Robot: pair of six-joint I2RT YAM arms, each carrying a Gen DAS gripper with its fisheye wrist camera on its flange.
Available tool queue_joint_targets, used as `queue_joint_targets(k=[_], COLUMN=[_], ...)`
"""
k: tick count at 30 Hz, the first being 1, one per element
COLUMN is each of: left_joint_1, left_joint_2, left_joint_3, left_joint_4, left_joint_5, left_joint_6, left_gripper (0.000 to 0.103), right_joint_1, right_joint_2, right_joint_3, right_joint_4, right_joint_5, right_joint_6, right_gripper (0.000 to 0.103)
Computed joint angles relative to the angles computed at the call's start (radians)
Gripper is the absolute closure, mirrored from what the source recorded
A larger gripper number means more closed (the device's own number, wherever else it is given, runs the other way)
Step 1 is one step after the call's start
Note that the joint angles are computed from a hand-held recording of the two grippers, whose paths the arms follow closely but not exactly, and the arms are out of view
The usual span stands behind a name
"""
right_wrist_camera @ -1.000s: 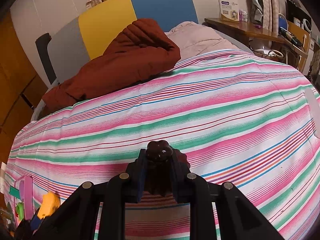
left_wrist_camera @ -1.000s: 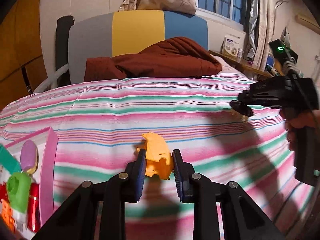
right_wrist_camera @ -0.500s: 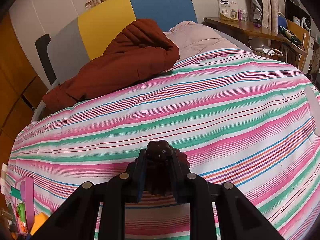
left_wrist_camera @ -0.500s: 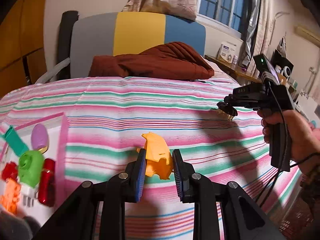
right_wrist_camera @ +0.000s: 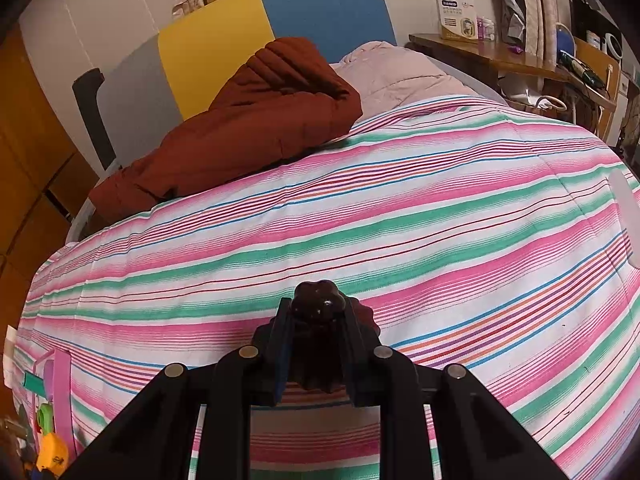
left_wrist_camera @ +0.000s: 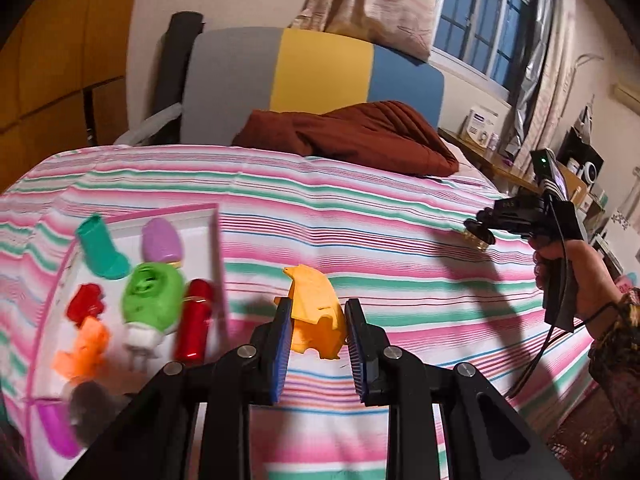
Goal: Organize rigid objects
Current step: 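Carry the yellow piece over the tray with the left tool, then lower the yellow piece into the tray and open the left tool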
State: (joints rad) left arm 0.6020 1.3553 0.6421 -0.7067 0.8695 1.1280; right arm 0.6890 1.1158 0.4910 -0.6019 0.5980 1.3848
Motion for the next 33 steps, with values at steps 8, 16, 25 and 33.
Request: queue_joint_targets(k=[8,16,25,33], left_joint_1=[0.031,-0.136,-0.281,-0.358], left_joint_2=[0.093,0.241,0.361,0.441], left_joint_3=[0.109,0.269,0.378,0.432], left_joint_4=[0.047,0.170,0.211,0.247], left_joint_5=[-0.023,-0.194,-0.317,-0.380], left_joint_6=[-0.071,-0.385,-0.572,-0.697], left_gripper=[0.077,0.077,0.077,0.077], right_joint_1=[0.043,0.046,0.033,0.026], right_joint_2=[0.032,0.044,0.022,0.016], right_joint_3=[0.030,0.040,0.026,0.026], right_joint_4=[-0.026,-0.020,-0.007,0.008], right_joint_5=[0.014,0.017,0.010,0.008], right_joint_6=[0.019,0.006,0.003,-0.010], right_gripper=[0.083,0.083,0.083,0.083])
